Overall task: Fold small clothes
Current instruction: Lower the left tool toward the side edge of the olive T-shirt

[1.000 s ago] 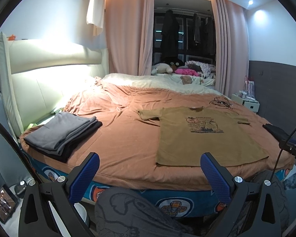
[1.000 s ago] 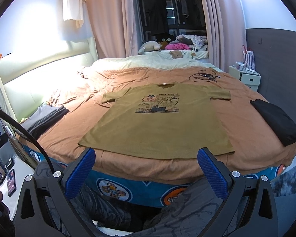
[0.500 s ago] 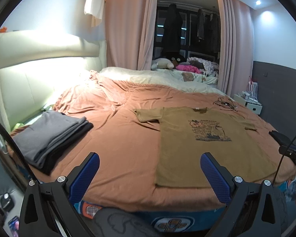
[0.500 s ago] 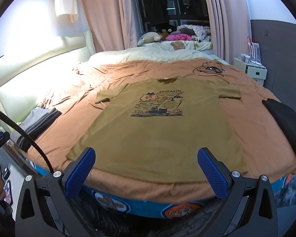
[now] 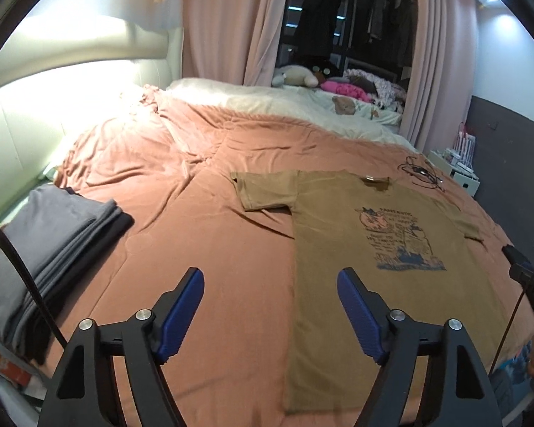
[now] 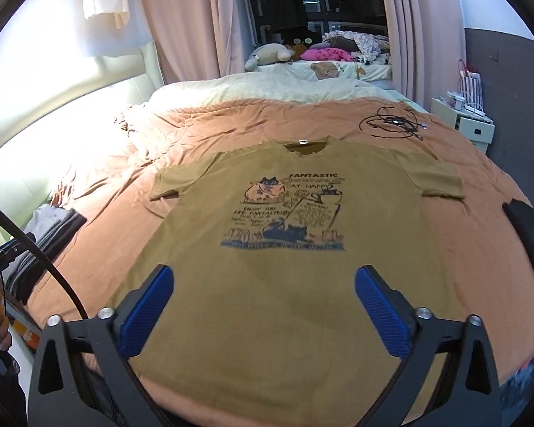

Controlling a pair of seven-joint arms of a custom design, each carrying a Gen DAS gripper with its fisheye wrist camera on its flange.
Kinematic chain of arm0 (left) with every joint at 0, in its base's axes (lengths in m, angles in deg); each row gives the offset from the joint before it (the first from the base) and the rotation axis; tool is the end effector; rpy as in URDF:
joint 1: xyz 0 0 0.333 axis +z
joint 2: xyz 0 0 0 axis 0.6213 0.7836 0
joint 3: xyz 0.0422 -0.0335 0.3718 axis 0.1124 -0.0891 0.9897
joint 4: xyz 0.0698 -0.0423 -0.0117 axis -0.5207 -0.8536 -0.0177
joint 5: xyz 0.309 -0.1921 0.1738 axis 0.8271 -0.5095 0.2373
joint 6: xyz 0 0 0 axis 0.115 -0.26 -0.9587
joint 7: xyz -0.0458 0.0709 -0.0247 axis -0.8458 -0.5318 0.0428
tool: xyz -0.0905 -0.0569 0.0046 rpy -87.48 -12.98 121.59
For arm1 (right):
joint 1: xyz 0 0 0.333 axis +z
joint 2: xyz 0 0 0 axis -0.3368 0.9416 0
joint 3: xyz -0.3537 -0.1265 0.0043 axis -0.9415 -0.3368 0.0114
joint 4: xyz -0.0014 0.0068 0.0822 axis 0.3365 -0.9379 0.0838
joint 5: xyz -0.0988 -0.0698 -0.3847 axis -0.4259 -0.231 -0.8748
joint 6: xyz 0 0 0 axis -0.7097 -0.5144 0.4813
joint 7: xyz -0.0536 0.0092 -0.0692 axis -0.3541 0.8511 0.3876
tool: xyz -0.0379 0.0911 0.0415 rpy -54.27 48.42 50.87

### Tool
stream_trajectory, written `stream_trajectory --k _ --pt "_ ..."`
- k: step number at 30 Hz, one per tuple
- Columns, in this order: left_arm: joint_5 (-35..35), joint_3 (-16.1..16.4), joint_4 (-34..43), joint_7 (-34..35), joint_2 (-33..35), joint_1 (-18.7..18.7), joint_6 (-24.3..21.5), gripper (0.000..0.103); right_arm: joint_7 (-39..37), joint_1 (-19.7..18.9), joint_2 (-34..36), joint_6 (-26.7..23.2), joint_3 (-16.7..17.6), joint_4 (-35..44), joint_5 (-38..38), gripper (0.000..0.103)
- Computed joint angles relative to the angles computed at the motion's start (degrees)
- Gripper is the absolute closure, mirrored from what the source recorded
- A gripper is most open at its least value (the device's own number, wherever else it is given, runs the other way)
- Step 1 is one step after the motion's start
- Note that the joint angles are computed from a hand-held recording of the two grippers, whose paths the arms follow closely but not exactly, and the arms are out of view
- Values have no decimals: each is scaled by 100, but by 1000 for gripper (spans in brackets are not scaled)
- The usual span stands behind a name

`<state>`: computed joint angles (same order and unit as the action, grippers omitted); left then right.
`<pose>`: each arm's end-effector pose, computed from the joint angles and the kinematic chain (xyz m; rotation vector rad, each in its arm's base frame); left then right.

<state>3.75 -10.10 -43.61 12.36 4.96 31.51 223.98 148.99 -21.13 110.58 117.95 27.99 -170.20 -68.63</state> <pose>0.6312 -0.1513 0.4513 -1.9413 1.2358 -0.8017 0.6301 0.3061 0.5126 -1.8142 1.1279 -0.4663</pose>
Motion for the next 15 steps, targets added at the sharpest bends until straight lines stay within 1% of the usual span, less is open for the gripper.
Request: stream_trajectory --k 3,4,6,8,10,12,13,15 --pt "-541 52 400 582 325 140 168 25 -70 250 324 -370 -193 609 26 5" --pt "-701 95 533 755 429 149 216 25 -101 443 438 -486 -364 853 35 5" --pt "-1003 204 799 1084 638 154 305 25 -181 665 630 -701 -565 1240 100 5" --pt "-1554 230 1126 1643 902 255 413 26 -267 887 856 -943 -749 1684 151 5" --pt "-1964 256 1382 2030 1112 328 525 26 -335 1118 1146 -1299 -936 2273 190 5" --pt "-2524 184 1697 2562 1364 474 549 26 -407 1307 1467 -1670 -1088 2911 250 9" --pt "-2738 167 1840 2776 1481 539 591 26 -457 1393 1642 -1854 -1138 3246 286 14" --pt "-3318 -14 2187 3368 1771 764 631 26 -485 1586 1984 -2238 -1299 3914 353 16"
